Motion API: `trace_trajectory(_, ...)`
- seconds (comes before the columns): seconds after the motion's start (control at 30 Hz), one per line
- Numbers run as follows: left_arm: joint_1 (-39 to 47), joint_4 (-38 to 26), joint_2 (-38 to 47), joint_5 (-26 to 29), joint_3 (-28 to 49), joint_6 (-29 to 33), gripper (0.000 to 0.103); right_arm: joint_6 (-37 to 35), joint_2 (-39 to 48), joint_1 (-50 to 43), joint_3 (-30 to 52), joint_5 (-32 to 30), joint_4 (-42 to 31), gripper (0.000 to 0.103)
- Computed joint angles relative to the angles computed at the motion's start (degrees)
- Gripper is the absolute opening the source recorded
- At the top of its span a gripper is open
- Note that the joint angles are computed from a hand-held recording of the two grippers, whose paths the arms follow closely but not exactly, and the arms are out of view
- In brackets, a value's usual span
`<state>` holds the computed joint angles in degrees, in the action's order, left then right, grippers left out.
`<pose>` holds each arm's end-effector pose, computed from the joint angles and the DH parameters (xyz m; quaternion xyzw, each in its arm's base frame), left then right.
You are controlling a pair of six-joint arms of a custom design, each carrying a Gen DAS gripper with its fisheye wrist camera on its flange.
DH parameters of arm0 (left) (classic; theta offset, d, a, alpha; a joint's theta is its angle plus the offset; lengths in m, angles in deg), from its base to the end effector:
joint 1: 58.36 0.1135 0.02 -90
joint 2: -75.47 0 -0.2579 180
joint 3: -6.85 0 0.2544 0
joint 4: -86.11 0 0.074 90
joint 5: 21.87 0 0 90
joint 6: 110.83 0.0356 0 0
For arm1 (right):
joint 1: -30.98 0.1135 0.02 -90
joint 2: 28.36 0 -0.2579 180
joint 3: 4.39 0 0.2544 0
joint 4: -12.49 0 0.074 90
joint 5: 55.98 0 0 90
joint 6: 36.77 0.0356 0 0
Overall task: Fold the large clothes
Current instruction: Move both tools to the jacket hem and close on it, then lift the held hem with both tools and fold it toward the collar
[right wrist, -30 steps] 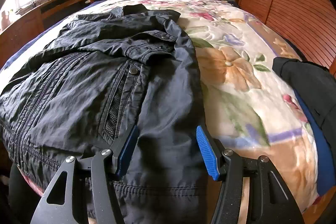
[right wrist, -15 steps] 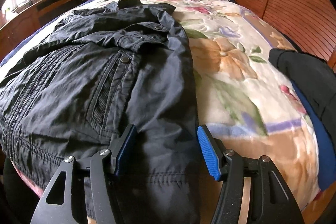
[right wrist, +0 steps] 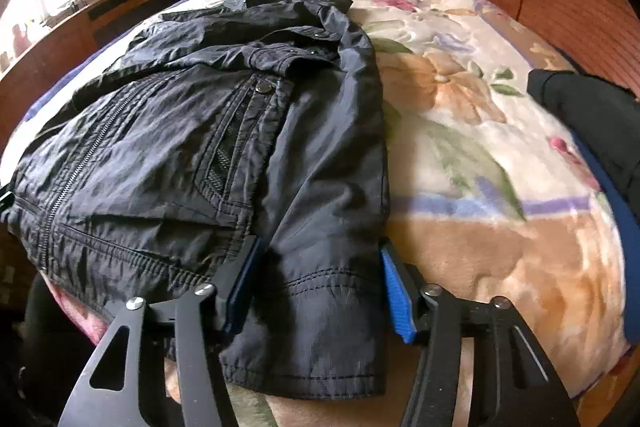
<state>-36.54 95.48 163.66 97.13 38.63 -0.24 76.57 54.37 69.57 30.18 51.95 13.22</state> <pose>0.2146 0.0673 0.0824 0.0820 0.9018 -0.0890 0.4148 0.1866 0.1349 0.1004 -0.0661 0.9198 0.0600 0.3822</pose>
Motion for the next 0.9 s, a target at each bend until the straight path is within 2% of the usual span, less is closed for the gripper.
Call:
trace_trajectory(0.03, -0.3, 0.1, -0.5, -0.6, -0.2, 0.2, 0.02, -0.1, -0.2, 0.0, -0.2, -0.5, 0.3, 0.044)
trace_trajectory(0.07, -0.4, -0.8, -1.3, -1.0, -0.1, 0.8, 0.012, -0.5, -0.6, 0.1, -0.5, -1.2, 0.7, 0.038)
trace_trajectory(0.13, 0.7, -3.2, -2.5, 1.1, 0.7, 1.1, 0.009, -1.1, -1.9, 0.6, -1.7, -2.4, 2.2, 0.016)
trace_trajectory(0.3, 3.6, -8.8, -12.0, 5.6, 0.9, 0.1, 0.007, 0.1, -7.9, 3.6, -3.8, 1.1, 2.2, 0.012)
trace_trajectory(0.5, 5.7, -14.6, -21.6, 7.3, 3.0, -1.9, 0.007, 0.9, -22.5, 9.8, -3.9, 7.3, -4.9, 0.012)
trace_trajectory(0.6, 7.4, -15.9, -26.2, 7.8, 3.3, -2.9, 0.007, 1.2, -26.9, 15.1, -2.0, 12.8, -10.0, 0.012)
trace_trajectory(0.73, 11.0, -20.4, -32.7, 11.6, 4.7, -3.4, 0.007, 2.0, -33.3, 22.4, -0.7, 20.2, -15.8, 0.011)
trace_trajectory(0.9, 15.2, -25.5, -39.6, 16.3, 7.0, -3.9, 0.007, 4.5, -38.3, 33.9, 3.2, 32.6, -24.7, 0.011)
